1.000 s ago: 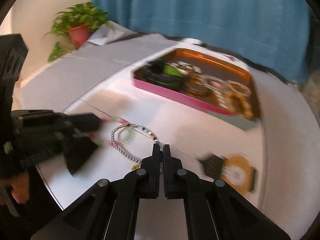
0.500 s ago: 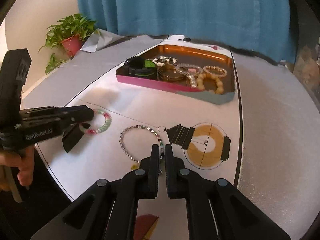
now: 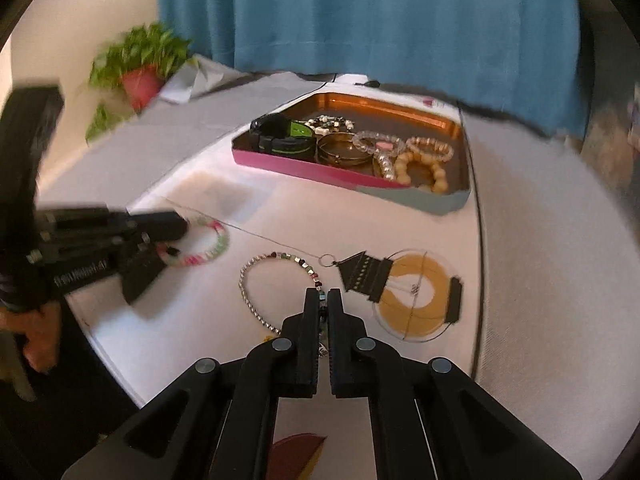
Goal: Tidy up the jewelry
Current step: 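Close the right tool on the silver bead bracelet while the left tool holds its bracelet, then carry both bracelets into the orange tray and open both tools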
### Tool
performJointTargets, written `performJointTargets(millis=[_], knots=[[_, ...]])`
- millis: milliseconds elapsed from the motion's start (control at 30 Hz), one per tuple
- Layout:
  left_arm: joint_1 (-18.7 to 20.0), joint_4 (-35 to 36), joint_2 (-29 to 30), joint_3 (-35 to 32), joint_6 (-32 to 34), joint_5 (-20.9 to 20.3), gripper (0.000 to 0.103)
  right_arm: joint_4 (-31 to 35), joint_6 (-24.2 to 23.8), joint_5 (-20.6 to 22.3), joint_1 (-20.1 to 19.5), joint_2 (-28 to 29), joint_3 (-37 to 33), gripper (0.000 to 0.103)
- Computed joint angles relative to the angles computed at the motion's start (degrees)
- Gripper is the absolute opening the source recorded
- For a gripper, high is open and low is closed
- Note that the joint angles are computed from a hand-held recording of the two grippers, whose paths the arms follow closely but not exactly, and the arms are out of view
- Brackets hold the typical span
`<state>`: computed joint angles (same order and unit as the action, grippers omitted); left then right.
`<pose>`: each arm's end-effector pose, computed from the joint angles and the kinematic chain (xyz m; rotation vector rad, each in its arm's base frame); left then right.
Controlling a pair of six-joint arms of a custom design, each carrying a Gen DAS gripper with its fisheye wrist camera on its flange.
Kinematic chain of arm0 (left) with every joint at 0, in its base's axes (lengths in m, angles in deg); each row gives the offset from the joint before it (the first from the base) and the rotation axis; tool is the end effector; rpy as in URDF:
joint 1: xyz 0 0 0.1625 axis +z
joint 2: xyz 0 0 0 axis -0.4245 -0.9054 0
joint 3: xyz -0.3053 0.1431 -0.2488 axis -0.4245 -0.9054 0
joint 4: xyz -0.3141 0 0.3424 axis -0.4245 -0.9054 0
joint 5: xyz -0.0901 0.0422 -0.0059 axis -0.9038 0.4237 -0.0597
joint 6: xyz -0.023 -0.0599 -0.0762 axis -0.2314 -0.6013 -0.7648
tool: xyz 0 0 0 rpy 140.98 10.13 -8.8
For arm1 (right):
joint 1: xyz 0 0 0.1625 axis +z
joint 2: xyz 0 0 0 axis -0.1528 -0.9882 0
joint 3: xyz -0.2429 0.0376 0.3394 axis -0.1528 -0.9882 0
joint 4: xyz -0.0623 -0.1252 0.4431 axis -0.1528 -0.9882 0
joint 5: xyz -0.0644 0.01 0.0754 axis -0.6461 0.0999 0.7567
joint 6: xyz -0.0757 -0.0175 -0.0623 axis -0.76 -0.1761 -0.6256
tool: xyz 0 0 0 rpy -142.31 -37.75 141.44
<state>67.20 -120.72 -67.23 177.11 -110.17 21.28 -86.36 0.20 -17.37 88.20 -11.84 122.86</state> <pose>-0.3643 -0.6264 -0.0414 0.0432 2.2549 -1.0416 0.0011 -0.7137 0.2973 1.3052 -2.5137 0.4766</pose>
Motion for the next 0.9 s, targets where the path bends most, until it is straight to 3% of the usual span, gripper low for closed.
performJointTargets(millis=[100, 167, 367, 567, 900], knots=[[-0.6, -9.1, 0.0, 1.5, 4.5, -1.2, 0.004, 5.3, 3.9, 2.8, -0.6, -0.2, -2.1, 0.003], [-0.9, -11.0, 0.0, 1.7, 5.5, -1.4, 0.004, 6.6, 5.5, 4.3, -1.0, -0.6, -2.5, 0.003], [-1.0, -12.3, -0.1, 2.2, 5.5, -3.0, 0.004, 4.9, 3.8, 6.3, -0.9, -3.2, -0.8, 0.003], [-1.2, -11.2, -0.3, 1.9, 3.3, -3.7, 0.004, 3.3, 5.5, 7.9, -1.3, -5.7, 0.2, 0.003], [-2.9, -10.5, 1.4, -6.2, 15.6, -0.9, 0.004, 2.5, 4.7, 12.2, 1.1, -6.8, -3.0, 0.003]])
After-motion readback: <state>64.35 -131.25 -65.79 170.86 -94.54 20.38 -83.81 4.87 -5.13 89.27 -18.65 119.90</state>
